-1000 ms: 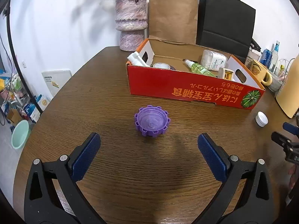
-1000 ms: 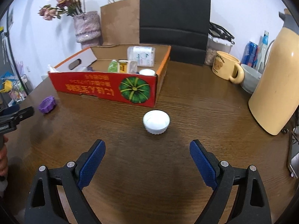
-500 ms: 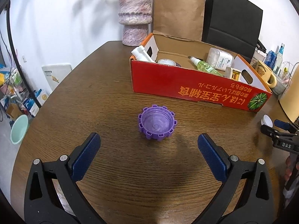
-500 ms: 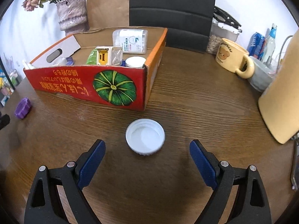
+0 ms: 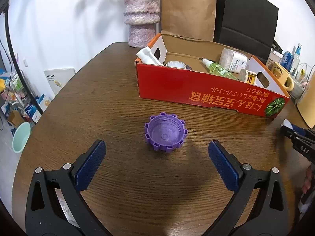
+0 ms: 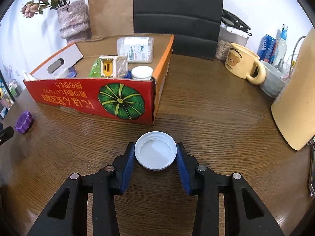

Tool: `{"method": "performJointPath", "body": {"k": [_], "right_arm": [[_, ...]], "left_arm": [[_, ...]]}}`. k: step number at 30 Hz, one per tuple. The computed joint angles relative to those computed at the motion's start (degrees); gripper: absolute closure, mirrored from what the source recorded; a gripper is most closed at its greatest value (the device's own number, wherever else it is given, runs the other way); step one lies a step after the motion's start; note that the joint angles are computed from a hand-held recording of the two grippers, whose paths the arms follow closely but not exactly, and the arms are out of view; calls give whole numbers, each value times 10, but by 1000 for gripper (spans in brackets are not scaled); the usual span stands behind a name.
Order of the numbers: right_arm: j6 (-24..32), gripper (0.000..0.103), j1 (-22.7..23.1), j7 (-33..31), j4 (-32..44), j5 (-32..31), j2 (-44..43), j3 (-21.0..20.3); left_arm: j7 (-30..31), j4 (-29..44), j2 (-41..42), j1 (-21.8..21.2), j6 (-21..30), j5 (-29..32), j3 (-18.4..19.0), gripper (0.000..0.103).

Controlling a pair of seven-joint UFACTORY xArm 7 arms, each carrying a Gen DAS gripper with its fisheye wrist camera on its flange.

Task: Organize rigid objects
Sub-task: 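Grasp the white lid with the right tool while the left tool grasps the purple cap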

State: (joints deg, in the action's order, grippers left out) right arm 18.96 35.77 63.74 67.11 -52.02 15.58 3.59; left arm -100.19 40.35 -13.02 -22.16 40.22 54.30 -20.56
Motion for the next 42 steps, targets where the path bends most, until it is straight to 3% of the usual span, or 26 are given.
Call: {"method": "performJointPath", "body": {"k": [17, 25, 30, 37, 42], "right_arm": [[-4, 58, 22, 61, 13, -70, 3, 4], [-5, 58, 28, 73, 19, -78, 7, 6], [-5, 58, 32, 76, 23, -81, 10, 7], [-4, 58, 40, 79, 31, -81, 15, 6], [-3, 58, 47, 83, 35, -81, 18, 6]], "left_arm": [[23, 28, 52, 2, -27, 2, 32, 2], [31, 37, 67, -1, -43, 0, 45, 19], [38, 40, 72, -3, -51, -1, 49, 22], [51, 41, 80, -2, -75, -5, 55, 50], [45, 41, 81, -2, -83, 5, 55, 52]]}}
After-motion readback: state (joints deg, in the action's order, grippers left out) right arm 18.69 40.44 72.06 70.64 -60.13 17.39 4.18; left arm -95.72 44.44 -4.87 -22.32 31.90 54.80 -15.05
